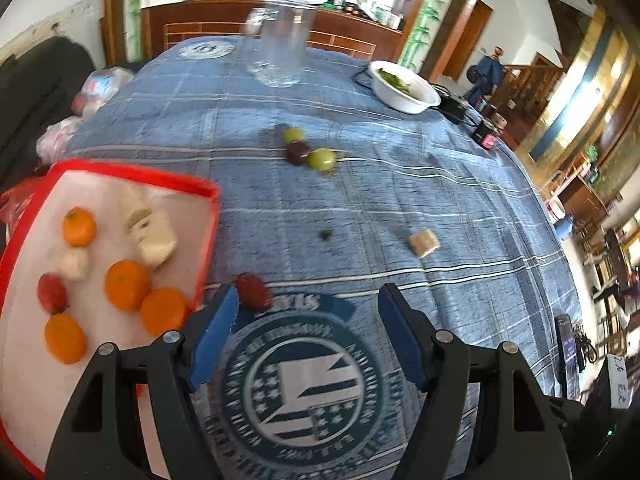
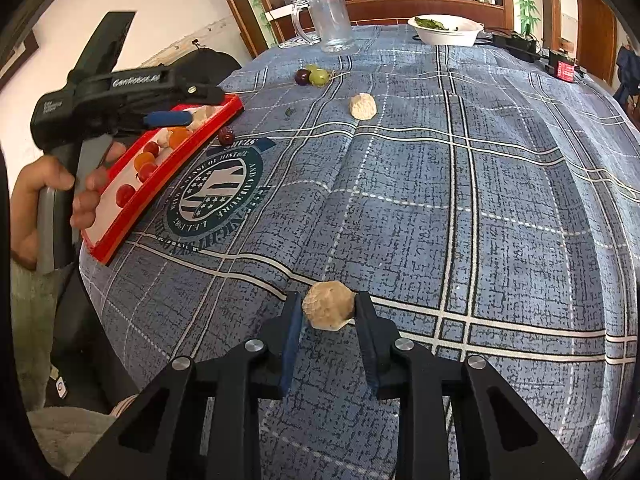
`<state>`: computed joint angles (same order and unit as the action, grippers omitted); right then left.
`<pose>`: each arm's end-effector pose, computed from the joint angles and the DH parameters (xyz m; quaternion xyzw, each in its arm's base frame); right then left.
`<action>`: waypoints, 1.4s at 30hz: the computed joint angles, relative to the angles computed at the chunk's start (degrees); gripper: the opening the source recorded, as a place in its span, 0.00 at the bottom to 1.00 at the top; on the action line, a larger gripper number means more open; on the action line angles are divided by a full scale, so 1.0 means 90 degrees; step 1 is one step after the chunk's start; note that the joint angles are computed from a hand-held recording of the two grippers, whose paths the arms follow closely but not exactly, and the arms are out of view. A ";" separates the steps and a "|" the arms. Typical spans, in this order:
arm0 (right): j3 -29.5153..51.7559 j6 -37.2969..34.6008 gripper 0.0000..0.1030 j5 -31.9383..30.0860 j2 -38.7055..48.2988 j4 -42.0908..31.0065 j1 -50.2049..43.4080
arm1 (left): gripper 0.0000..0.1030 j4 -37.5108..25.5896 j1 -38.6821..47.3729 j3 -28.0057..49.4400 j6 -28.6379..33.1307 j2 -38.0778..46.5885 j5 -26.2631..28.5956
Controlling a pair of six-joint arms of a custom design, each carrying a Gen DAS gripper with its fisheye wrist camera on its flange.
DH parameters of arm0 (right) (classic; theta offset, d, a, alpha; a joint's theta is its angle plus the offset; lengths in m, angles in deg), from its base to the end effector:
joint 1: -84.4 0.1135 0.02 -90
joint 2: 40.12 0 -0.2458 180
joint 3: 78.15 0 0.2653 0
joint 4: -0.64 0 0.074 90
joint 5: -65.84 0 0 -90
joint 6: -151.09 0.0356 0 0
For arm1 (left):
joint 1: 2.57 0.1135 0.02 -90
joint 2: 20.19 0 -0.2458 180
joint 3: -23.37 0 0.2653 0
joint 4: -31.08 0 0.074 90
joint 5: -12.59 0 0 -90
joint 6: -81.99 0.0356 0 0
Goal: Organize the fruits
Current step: 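Grasp a round bread chunk with the right tool while the left grasps a bread cube, then carry both bread pieces over the red tray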
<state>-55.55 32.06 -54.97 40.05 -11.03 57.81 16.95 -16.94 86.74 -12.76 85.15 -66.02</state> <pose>0.1489 -0.0541 0.0340 -0.0680 0.9471 0.1501 0.2755 0.3305 -0.0919 0.0827 0.1086 0.9461 -0.1418 0.2703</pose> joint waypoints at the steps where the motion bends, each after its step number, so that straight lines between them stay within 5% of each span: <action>1: 0.0001 0.0029 0.27 0.0007 -0.0005 0.0016 0.0027 | 0.70 -0.0003 -0.0176 0.0138 -0.0002 0.0109 -0.0019; 11: 0.0104 0.0102 0.27 -0.0082 0.0233 0.0146 0.0085 | 0.65 -0.0106 -0.1665 0.2210 0.0158 0.1985 -0.0956; 18: 0.0243 -0.0110 0.27 -0.0215 0.0436 0.0056 -0.0063 | 0.49 -0.0626 -0.1831 0.3207 0.0042 0.2870 -0.1074; 26: 0.0339 -0.0159 0.27 -0.0237 0.0585 0.0052 -0.0098 | 0.27 -0.0515 -0.1915 0.3174 0.0072 0.2946 -0.1056; 38: 0.0294 -0.0046 0.27 -0.0259 0.0486 0.0032 -0.0039 | 0.27 -0.0290 -0.1944 0.2863 0.0167 0.2769 -0.1142; 42: 0.0305 -0.0059 0.27 -0.0278 0.0306 -0.0121 -0.0033 | 0.27 0.0208 -0.1818 0.1981 0.0114 0.2095 -0.0953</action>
<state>-52.80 31.53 -57.48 42.80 -12.12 57.52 18.83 -33.31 104.56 -11.73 104.00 -74.59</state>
